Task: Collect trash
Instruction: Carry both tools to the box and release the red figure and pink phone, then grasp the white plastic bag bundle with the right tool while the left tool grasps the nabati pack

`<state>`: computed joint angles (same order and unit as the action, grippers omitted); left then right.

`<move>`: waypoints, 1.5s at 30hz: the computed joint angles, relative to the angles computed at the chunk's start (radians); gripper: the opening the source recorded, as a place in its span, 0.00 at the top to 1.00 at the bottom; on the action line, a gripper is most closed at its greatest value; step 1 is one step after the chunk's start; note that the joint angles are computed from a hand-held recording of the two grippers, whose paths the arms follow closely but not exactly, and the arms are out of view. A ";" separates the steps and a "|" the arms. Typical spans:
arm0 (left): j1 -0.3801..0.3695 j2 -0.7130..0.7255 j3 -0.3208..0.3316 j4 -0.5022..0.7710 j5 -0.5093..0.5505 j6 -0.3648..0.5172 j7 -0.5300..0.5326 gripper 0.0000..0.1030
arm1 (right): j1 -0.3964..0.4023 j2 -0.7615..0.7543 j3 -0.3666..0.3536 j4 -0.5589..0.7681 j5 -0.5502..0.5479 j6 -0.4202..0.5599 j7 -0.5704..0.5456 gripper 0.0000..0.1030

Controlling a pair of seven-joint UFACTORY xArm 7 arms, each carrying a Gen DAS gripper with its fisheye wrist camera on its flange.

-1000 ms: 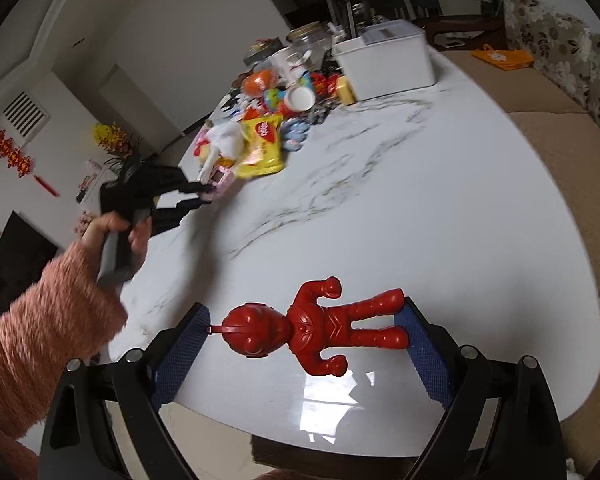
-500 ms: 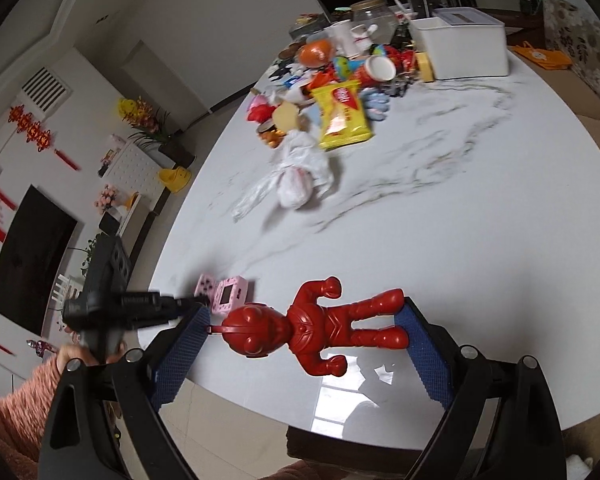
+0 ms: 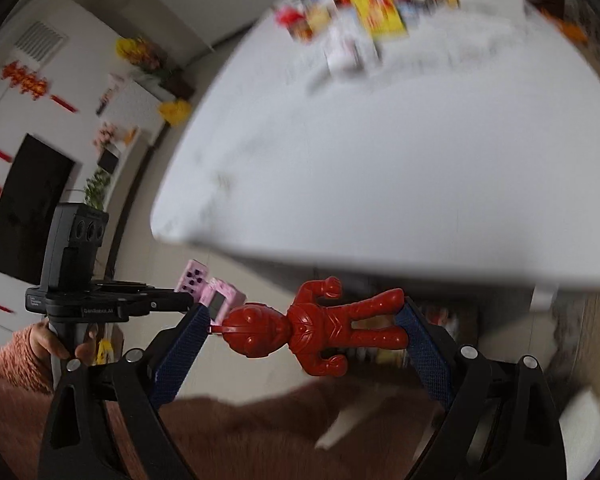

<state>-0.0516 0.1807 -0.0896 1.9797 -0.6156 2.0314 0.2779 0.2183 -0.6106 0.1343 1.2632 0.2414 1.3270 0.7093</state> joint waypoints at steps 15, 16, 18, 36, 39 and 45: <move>-0.185 -0.262 -0.049 -0.835 0.313 -0.574 0.086 0.87 | 0.038 -0.198 -0.010 -0.688 0.071 -0.200 0.001 0.11; -0.192 -0.264 -0.049 -0.872 0.312 -0.613 0.072 0.87 | 0.042 -0.186 -0.016 -0.707 0.073 -0.216 -0.008 0.11; -0.223 -0.254 -0.037 -0.936 0.312 -0.695 0.029 0.82 | 0.042 -0.129 -0.021 -0.738 0.057 -0.228 -0.030 0.10; -0.211 -0.301 -0.017 -0.743 0.409 -0.510 0.027 0.23 | 0.063 -0.054 -0.074 -0.280 0.089 -0.073 -0.200 0.06; -0.181 -0.326 0.006 -0.674 0.403 -0.448 0.094 0.19 | 0.032 0.066 -0.057 -0.085 0.054 -0.165 -0.236 0.05; -0.119 -0.330 0.045 -0.537 0.375 -0.366 0.144 0.19 | -0.090 0.438 -0.033 0.273 -0.171 -0.274 -0.160 0.05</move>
